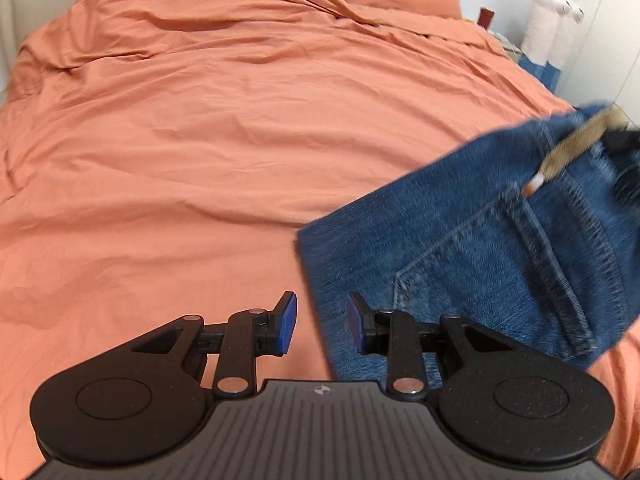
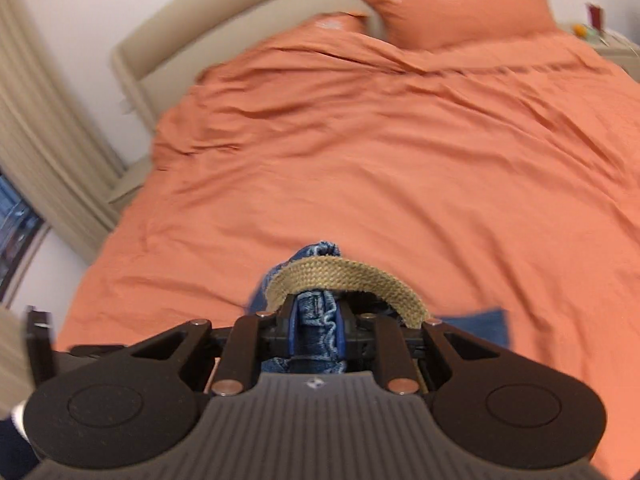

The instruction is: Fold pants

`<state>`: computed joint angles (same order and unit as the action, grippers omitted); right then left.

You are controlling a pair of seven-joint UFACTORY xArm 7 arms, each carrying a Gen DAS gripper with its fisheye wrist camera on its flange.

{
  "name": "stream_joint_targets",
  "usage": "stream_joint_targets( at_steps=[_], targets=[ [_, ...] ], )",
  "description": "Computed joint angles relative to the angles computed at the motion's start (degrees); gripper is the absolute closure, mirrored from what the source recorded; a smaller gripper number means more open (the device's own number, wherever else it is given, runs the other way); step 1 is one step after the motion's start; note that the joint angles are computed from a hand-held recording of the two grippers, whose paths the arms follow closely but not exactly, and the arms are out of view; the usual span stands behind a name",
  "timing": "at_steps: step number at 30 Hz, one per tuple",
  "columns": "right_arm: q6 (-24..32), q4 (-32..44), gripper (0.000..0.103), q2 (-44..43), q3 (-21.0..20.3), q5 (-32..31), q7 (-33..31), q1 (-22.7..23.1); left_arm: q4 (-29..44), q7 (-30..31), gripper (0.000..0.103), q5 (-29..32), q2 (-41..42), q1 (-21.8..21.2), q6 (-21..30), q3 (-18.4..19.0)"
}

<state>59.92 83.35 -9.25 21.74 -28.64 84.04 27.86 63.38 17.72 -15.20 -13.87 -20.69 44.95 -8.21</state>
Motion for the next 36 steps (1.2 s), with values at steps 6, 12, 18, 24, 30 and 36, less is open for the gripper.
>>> stream_joint_targets(
  at_steps=[6,12,18,24,30,36],
  targets=[
    [-10.57,-25.29,0.089,-13.19,-3.31,9.84,4.56,-3.05,0.9,-1.97,0.068,3.33,4.82,-1.63,-3.93,-2.79],
    [-17.84,-34.3,0.089,-14.14,-2.86,13.79,2.98,-6.83,2.71,-6.66,0.068,10.37,9.98,-2.69,-4.92,-4.37],
    [-16.35,-34.1,0.081,-13.44,0.25,11.16,3.29,-9.02,1.41,-7.68,0.068,11.56,8.95,-3.19,-5.69,-4.03],
    [-8.02,-35.76,0.065,-24.53,10.09,5.57,19.25,-10.21,-4.61,-3.05,0.063,6.53,0.62,-3.56,-6.24,-2.16],
    [-0.49,-36.72,0.056,-35.57,23.11,9.36,43.7,-12.99,-13.13,-0.12,0.057,4.93,-11.56,-4.04,-3.5,-1.2],
    [-11.88,-44.62,0.055,-41.87,26.97,12.34,58.78,-14.14,-19.58,1.67,0.046,3.1,-22.09,-5.86,1.31,-0.23]
  ],
)
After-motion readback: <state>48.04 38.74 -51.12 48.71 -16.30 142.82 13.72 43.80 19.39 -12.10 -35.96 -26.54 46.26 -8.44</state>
